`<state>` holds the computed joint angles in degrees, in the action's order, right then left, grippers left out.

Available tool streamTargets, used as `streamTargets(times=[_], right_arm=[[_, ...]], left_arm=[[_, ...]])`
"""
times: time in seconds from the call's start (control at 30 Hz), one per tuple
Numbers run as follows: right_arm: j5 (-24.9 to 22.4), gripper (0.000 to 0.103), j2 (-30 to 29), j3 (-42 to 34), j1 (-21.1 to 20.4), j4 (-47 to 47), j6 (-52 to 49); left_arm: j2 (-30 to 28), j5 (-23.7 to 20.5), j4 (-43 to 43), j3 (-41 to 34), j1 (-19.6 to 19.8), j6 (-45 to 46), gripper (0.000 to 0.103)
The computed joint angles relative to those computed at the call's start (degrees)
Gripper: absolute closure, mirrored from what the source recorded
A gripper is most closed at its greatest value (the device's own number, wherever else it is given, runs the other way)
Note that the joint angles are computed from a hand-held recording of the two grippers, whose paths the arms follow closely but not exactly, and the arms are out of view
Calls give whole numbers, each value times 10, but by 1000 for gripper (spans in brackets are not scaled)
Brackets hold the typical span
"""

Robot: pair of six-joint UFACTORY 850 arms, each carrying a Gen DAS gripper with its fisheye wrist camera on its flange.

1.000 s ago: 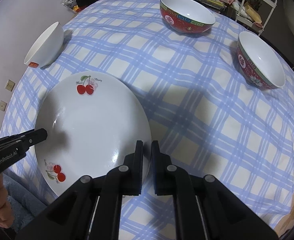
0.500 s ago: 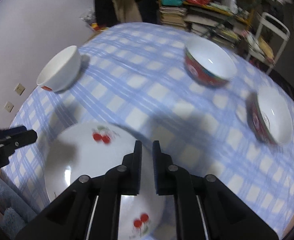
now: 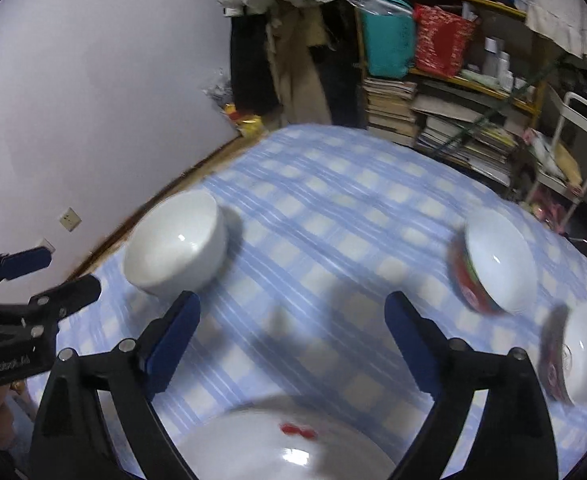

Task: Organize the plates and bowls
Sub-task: 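Move both grippers to the rim of a plain white bowl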

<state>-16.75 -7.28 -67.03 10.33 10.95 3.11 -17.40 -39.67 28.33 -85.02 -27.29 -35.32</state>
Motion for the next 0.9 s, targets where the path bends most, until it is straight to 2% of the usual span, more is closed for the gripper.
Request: streamTargets(times=[0.13,0.43,0.57,0.7,0.8,0.9], right_arm=[[-13,5,-39,-49,11,5,-18],[-39,5,-101,-126,23,-5,-37],[-52,5,-126,-148,23,30,-67],[-80,5,-156,-175,24,45,-61],[-104,5,-181,-198,30,2,-7],[-131,5,-205,-220,32,-12,21]], left_arm=[[-17,8,71,-18,15,-54,20],[-85,-7,-49,-90,64,53,20],[-104,-14,-92,-97,76,71,20],[-123,-33,-118,-104,83,75,20],[-134,-44,-102,-105,82,71,20],[-137,-36,-92,-95,83,63,20]])
